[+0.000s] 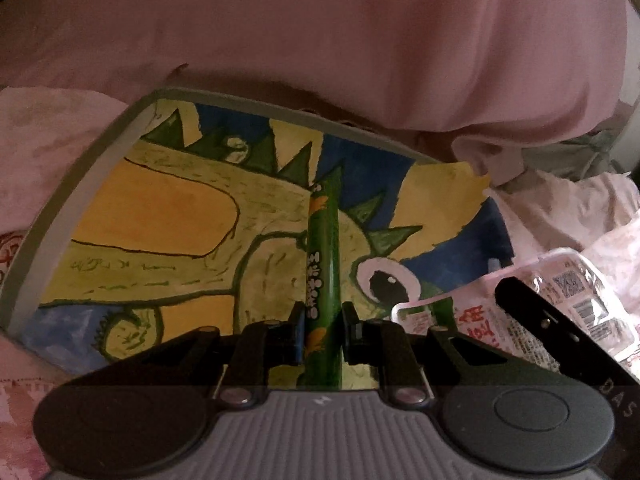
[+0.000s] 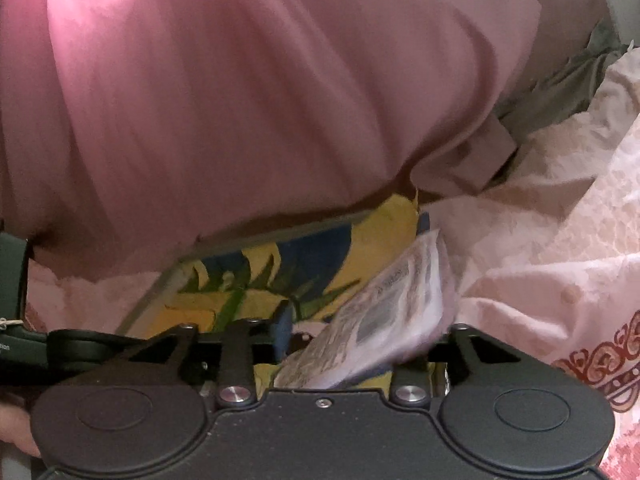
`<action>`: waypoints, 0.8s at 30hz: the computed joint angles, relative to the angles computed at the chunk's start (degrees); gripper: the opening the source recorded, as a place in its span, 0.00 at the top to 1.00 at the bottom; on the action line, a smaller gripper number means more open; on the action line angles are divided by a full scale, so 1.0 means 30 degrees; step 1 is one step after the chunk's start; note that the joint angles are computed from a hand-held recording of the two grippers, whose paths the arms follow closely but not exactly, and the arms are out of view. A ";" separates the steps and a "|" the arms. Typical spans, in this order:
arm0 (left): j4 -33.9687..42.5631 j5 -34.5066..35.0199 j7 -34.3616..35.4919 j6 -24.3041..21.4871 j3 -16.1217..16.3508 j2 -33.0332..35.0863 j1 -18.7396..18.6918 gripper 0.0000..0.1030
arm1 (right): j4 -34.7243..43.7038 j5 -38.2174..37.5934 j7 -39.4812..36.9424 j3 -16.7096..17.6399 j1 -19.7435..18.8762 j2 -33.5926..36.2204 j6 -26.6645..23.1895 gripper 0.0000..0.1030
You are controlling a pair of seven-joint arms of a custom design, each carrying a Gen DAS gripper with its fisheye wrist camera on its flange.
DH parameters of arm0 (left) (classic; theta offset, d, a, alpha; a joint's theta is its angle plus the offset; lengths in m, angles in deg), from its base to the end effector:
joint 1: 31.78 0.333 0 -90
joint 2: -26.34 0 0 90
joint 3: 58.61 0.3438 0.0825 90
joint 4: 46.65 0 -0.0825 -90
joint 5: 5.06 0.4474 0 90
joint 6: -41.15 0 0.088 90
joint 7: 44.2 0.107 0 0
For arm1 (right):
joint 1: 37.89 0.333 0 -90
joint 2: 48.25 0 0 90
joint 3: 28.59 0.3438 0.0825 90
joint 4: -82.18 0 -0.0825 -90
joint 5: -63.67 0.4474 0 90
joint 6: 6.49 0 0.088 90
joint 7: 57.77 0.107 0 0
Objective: Organize snacks
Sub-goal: 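Lower the green stick into the tray with the left gripper while the right carries the packet over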
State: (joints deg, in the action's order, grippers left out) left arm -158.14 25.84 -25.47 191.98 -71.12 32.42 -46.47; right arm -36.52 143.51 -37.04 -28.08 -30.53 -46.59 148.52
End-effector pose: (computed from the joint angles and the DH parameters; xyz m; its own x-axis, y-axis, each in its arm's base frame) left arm 0.6041 -0.3198 0.4898 0.2715 -0.9187 0.2868 -0.7325 -0.3906 -0.5576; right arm 0.6377 0.0538 0.4568 0.3609 -0.8554 -0.3715 -0.6377 0.0643 -0.7676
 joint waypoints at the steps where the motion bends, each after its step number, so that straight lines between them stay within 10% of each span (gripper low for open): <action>1: 0.0005 -0.0114 0.0099 -0.0046 -0.0020 0.0011 0.0016 0.82 | -0.0086 -0.0620 0.0648 0.0007 0.0033 -0.0093 0.0018 0.53; 11: -0.0419 -0.1007 0.0761 0.0072 -0.0091 -0.0446 0.0113 0.69 | 0.0318 -0.4971 0.6600 -0.0562 -0.0462 -0.0534 -0.3619 0.14; 24: -0.2719 0.0259 -0.0336 0.0601 -0.0314 -0.2840 0.0048 0.29 | 0.0554 -0.7061 1.1690 -0.1176 -0.1457 -0.1182 -0.9079 0.01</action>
